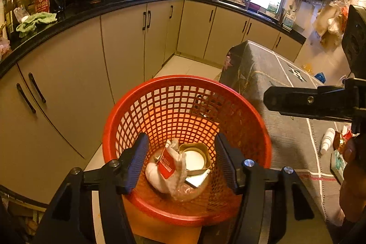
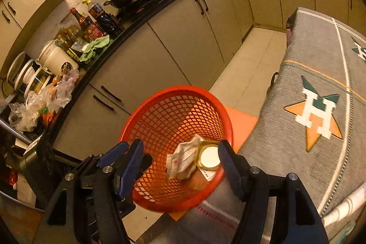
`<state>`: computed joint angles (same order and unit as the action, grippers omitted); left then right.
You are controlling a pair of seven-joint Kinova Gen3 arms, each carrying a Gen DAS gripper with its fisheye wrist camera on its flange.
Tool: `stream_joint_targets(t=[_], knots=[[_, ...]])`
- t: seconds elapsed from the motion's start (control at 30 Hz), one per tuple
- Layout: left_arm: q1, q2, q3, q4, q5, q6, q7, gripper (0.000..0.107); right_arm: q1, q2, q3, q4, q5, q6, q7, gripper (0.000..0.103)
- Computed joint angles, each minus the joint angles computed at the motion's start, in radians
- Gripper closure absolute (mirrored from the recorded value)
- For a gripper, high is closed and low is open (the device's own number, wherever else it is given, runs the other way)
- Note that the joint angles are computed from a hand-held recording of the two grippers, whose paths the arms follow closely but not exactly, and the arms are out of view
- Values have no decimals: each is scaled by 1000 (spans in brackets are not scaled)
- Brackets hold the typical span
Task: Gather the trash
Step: 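Carry the printed bag and yellow lid to the orange wastebasket and release both, then move both open grippers back to the table toward the teal tissue pack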
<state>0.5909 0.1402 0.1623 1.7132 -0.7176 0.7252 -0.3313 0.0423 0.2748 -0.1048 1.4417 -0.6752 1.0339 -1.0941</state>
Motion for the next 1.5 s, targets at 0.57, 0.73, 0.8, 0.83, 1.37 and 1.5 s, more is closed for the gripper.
stream_joint_targets(t=[0.57,0.73,0.8,0.83,1.37,1.5], knots=[[159,68,47,-134,-58,92,-1,46,140,-224,164,231,-90,32,206,31],[219,121,38,-213,-21,101,-54,45,221,-257,248,277,-128,90,306,31],[248,150,33,-255,-7,113,-84,45,273,-261,295,290,-151,124,353,31],[264,162,28,-273,-2,119,-96,45,298,-259,313,293,-161,139,368,31],[419,428,-33,-680,196,265,-402,38,655,-119,378,228,-215,260,459,31],[449,462,-68,-729,231,289,-450,33,692,-106,364,223,-224,275,486,31]])
